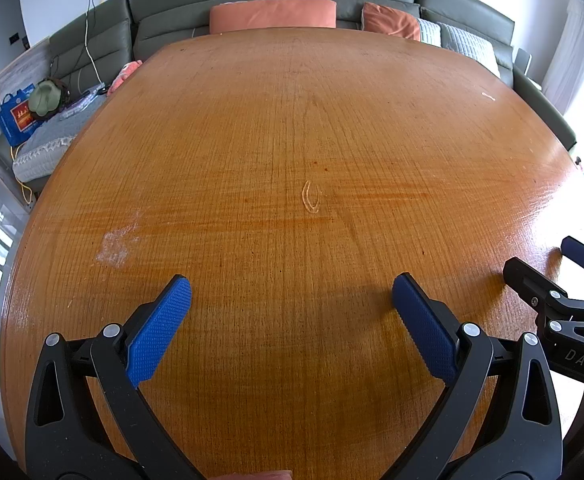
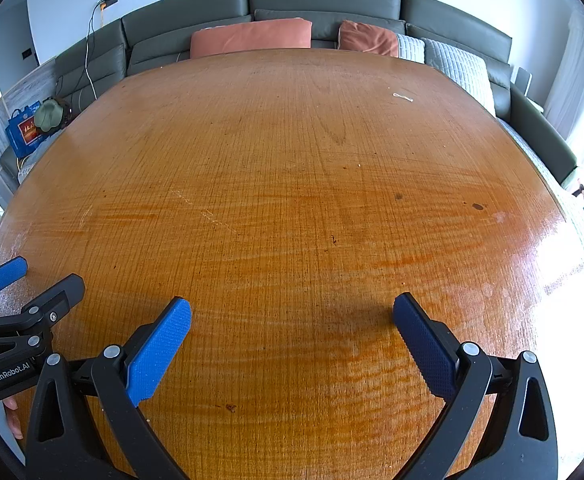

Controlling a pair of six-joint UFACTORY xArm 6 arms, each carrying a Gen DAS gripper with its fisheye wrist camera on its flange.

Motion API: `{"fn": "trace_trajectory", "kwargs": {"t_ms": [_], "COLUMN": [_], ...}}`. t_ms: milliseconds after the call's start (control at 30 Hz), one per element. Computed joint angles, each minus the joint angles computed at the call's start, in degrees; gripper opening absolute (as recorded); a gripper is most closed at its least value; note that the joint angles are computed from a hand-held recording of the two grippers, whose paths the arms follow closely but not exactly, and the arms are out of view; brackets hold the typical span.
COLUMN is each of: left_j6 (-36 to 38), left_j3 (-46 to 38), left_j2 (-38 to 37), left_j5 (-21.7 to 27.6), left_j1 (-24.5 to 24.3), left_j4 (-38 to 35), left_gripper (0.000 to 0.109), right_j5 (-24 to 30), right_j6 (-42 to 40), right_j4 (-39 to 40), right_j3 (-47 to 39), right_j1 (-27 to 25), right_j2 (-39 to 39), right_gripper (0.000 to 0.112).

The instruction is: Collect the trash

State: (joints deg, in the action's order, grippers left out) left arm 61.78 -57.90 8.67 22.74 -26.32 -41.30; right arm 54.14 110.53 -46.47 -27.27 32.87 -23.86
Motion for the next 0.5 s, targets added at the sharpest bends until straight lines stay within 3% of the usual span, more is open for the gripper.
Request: {"fn": "trace_trajectory", "kwargs": {"t_ms": [500], "left_j6": [0.3], "left_j3": [0.0], "left_j2": [0.0], "left_j5": [0.1], "left_j1": [0.1], "left_j4": [-0.1], "left_gripper": [0.097], "right_j5": [0.0], "right_j6": [0.0], "right_j4": [0.0], "right_j3": [-0.1], "right_j1": [0.0], "right_j2": [0.1], "right_gripper": [0.100]}}
